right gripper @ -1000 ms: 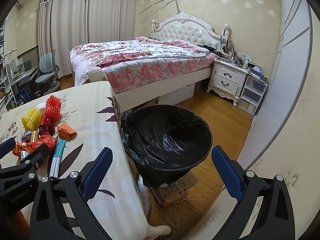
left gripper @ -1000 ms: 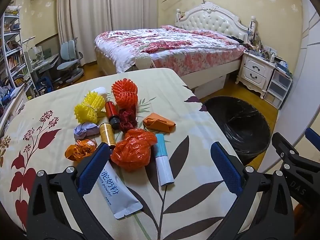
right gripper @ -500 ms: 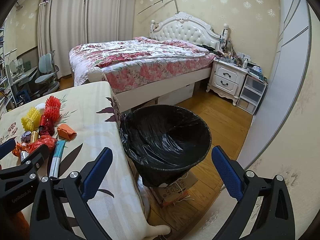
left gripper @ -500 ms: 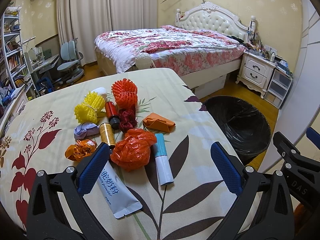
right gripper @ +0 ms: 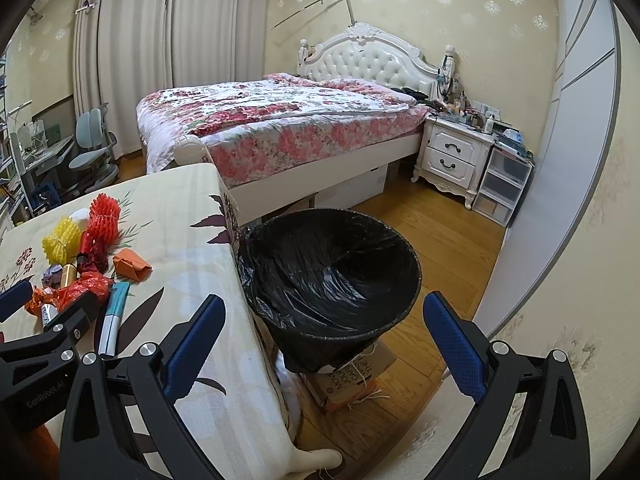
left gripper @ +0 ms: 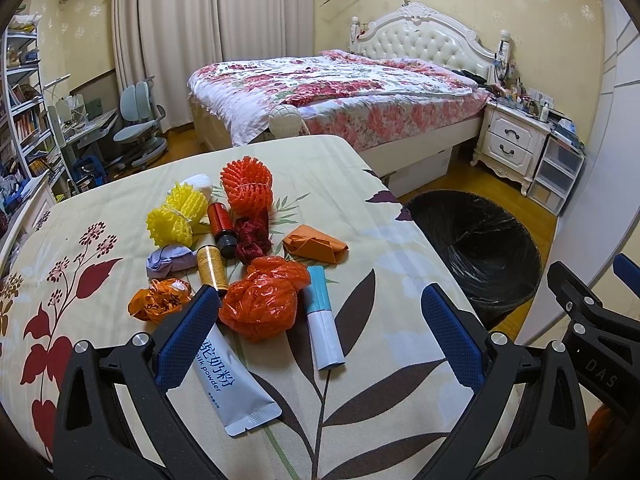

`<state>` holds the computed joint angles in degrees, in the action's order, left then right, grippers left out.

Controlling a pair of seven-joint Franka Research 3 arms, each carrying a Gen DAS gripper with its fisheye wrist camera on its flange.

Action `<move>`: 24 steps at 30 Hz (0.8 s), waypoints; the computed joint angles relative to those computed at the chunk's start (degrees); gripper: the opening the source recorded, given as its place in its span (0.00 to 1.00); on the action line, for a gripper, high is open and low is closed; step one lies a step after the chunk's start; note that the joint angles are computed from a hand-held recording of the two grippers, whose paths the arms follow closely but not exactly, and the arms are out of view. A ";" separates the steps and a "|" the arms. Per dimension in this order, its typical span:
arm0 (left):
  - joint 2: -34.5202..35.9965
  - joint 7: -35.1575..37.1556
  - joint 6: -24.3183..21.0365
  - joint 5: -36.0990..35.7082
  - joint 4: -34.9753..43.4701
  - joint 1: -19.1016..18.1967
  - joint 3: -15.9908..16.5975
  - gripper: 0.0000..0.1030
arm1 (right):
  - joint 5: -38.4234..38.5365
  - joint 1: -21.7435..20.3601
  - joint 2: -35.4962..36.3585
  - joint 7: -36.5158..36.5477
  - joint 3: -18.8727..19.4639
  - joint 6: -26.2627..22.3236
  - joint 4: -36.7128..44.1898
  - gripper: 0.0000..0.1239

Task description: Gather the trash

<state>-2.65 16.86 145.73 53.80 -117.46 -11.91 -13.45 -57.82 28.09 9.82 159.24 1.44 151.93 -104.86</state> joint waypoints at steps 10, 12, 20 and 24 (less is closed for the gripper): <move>0.12 0.08 -0.32 -0.21 -0.01 -0.27 -0.15 0.96 | -0.19 0.01 -0.19 0.34 0.00 0.09 -0.44 0.78; 0.21 0.09 -0.35 -0.25 -0.10 -0.37 -0.18 0.96 | -0.05 -0.05 -0.21 0.24 0.05 0.13 -0.55 0.78; 0.07 2.12 0.13 -2.58 -0.40 -0.21 0.24 0.96 | 2.19 -0.76 -0.41 -1.71 0.32 0.47 -1.32 0.78; -0.87 2.23 0.14 -2.88 -1.48 0.25 0.36 0.95 | 3.58 -0.31 0.33 -3.32 0.35 0.07 -0.59 0.78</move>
<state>-3.52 19.09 145.87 50.92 -118.94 -11.67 -13.08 -54.24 27.78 10.15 155.92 1.80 152.00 -105.45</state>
